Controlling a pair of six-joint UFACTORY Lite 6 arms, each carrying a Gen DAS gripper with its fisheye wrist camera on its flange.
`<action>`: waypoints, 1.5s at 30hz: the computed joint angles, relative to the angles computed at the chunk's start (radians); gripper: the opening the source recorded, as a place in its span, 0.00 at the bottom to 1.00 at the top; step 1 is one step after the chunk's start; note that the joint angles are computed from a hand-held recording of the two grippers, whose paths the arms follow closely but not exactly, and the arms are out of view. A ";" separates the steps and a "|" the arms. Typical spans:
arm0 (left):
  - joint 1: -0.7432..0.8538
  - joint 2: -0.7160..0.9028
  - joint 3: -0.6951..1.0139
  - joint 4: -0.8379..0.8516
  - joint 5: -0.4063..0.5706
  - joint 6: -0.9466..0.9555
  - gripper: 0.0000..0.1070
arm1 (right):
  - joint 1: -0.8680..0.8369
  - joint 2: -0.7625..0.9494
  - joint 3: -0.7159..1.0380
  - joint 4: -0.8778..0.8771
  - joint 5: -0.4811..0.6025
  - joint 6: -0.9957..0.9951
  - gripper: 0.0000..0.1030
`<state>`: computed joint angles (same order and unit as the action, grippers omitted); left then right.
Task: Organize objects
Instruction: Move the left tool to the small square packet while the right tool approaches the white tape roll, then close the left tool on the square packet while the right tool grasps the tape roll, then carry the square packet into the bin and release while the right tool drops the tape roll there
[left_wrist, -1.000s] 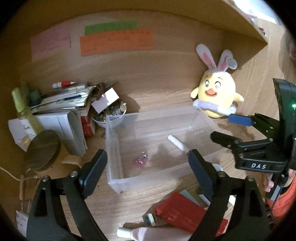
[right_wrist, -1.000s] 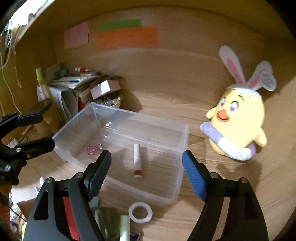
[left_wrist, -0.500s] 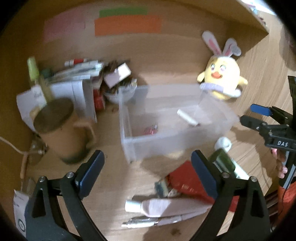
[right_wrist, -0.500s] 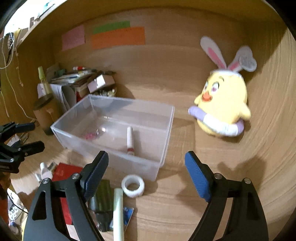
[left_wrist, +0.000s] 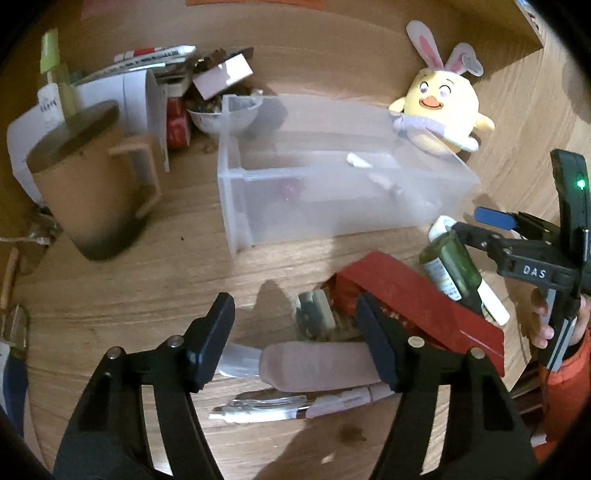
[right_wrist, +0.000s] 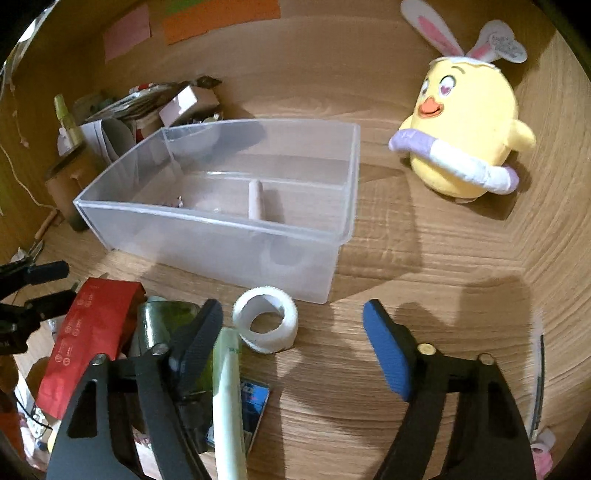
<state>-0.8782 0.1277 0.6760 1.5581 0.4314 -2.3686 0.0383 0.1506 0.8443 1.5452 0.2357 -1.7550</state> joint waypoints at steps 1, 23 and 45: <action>-0.003 0.009 0.003 0.010 0.001 -0.013 0.59 | 0.002 0.009 0.005 -0.018 0.003 0.019 0.66; 0.028 0.036 -0.028 0.155 0.022 -0.202 0.15 | -0.008 0.017 -0.011 0.039 -0.003 -0.011 0.35; 0.007 -0.155 0.057 -0.014 0.179 0.054 0.15 | -0.062 -0.267 -0.060 -0.015 0.100 0.074 0.35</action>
